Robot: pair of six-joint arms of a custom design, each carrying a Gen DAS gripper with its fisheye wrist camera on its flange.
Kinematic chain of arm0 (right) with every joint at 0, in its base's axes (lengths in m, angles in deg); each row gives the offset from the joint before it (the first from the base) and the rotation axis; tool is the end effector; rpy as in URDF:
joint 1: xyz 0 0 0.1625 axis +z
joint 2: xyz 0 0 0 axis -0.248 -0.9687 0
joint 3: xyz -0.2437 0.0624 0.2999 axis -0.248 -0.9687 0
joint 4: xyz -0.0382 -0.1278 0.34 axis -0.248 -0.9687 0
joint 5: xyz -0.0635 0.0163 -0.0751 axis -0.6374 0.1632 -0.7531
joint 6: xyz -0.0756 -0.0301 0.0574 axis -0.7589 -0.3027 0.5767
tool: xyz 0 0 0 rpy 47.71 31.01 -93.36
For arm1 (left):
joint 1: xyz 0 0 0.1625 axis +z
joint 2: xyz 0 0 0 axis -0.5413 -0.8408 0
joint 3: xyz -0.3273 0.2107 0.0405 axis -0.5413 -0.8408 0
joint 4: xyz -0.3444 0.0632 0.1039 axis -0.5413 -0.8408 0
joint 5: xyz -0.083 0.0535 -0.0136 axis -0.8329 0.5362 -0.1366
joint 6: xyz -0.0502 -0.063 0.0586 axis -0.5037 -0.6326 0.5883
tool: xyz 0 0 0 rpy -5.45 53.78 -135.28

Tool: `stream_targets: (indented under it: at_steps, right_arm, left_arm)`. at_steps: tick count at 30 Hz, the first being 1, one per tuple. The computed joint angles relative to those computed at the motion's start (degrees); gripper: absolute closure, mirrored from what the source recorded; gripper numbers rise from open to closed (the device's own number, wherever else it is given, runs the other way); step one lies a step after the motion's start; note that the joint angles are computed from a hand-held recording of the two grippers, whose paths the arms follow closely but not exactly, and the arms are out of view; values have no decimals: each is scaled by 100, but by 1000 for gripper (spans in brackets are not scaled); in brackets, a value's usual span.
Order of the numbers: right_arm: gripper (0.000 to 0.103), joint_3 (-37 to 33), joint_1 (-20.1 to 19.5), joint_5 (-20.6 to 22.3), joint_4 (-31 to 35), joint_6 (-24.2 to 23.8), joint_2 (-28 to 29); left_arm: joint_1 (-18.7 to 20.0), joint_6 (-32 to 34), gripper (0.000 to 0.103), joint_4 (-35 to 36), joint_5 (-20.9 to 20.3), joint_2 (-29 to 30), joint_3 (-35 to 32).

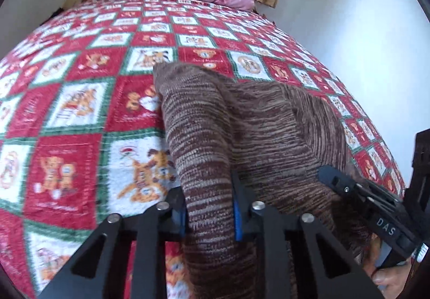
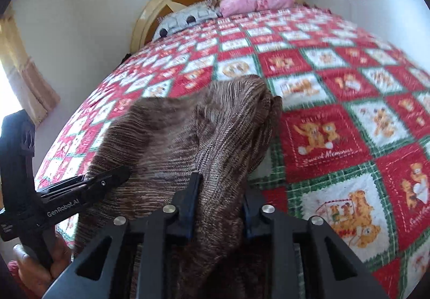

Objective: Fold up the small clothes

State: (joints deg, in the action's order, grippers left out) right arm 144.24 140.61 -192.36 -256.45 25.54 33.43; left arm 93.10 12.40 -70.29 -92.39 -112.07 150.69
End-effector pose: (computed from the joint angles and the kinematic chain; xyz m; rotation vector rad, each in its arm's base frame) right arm 0.3548 -0.3693 -0.0810 0.3399 -2.4918 0.9797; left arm 0.0362 -0.3182 0.3519 0.4713 2.5454 -0.7363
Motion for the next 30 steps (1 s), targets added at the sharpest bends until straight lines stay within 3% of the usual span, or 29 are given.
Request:
stream_targets:
  at_steps: [4, 10, 14, 18, 22, 30]
  right_arm:
    - [78, 90, 179, 255, -351, 361, 32]
    - [78, 106, 455, 425, -377, 709, 99]
    - [78, 227, 596, 650, -480, 1044, 63]
    - [79, 43, 846, 391, -90, 1000, 103]
    - [79, -37, 939, 751, -14, 1176, 122]
    - [80, -818, 1242, 1158, 563, 985, 475]
  left_arm:
    - [-432, -222, 78, 712, 405, -558, 14]
    - [-355, -567, 78, 1468, 272, -1016, -153]
    - [-658, -790, 78, 2048, 427, -1424, -179]
    - [-809, -1041, 78, 2535, 480, -1708, -309]
    - [-885, -1282, 78, 2972, 582, -1995, -493]
    - [-961, -1537, 78, 3846, 1101, -2561, -1084]
